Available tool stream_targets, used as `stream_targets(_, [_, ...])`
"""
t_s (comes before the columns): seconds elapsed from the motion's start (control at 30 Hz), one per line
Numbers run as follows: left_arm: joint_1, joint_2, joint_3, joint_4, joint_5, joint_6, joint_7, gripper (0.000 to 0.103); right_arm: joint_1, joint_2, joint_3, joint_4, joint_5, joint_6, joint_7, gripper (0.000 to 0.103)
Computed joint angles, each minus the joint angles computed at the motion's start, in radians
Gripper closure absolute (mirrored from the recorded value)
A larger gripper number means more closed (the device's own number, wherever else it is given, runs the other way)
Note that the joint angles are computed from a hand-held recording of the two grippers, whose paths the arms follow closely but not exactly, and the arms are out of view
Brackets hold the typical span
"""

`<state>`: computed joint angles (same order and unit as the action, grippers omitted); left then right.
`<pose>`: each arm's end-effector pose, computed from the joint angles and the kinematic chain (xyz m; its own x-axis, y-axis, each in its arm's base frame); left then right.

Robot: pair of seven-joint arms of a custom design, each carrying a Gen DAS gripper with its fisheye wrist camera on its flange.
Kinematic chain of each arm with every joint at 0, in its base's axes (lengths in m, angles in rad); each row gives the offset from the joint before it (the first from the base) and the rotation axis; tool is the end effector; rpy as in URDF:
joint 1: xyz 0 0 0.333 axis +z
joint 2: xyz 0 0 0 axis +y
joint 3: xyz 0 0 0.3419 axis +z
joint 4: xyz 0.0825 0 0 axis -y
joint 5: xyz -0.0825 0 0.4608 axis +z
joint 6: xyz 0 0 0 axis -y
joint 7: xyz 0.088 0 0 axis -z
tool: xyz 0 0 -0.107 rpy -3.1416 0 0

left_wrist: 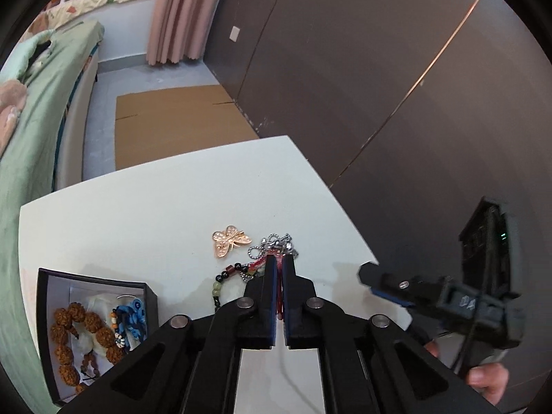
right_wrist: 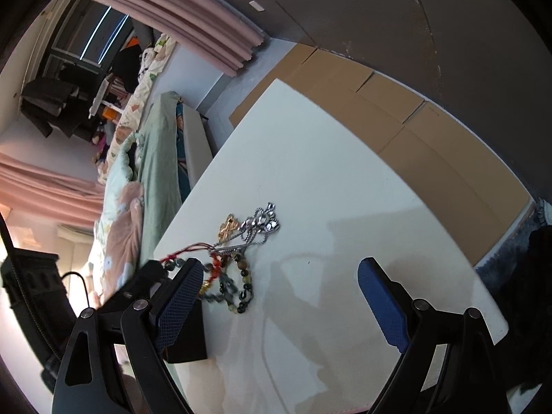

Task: Organize jewelry
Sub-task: 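Lift the red-string necklace with the left tool and carry it over the box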

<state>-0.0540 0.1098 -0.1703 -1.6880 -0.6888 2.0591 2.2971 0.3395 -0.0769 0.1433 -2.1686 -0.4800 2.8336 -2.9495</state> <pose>0.6781 -0.1841 0.5734 -0.6765 -0.6343 0.3742 -0.7166 0.4498 -0.5331 0.5473 0.3154 0.4972 -0.5087 -0.5708 -0.6446 -0.5258 0.7988 -0.2924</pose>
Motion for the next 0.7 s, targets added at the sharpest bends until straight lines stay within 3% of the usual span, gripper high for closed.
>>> stream_targets(0.3, [0.007,0.015,0.003,0.012,0.021,0.014,-0.032,0.102,0.013,0.014,-0.002,0.014,0.026,-0.013,-0.034,0.011])
stream_targets(0.7, [0.045,-0.044,0.021,0.011,-0.179,-0.009,0.05,0.102,0.025,0.037,-0.004,0.047,0.035,-0.018,-0.076,0.011])
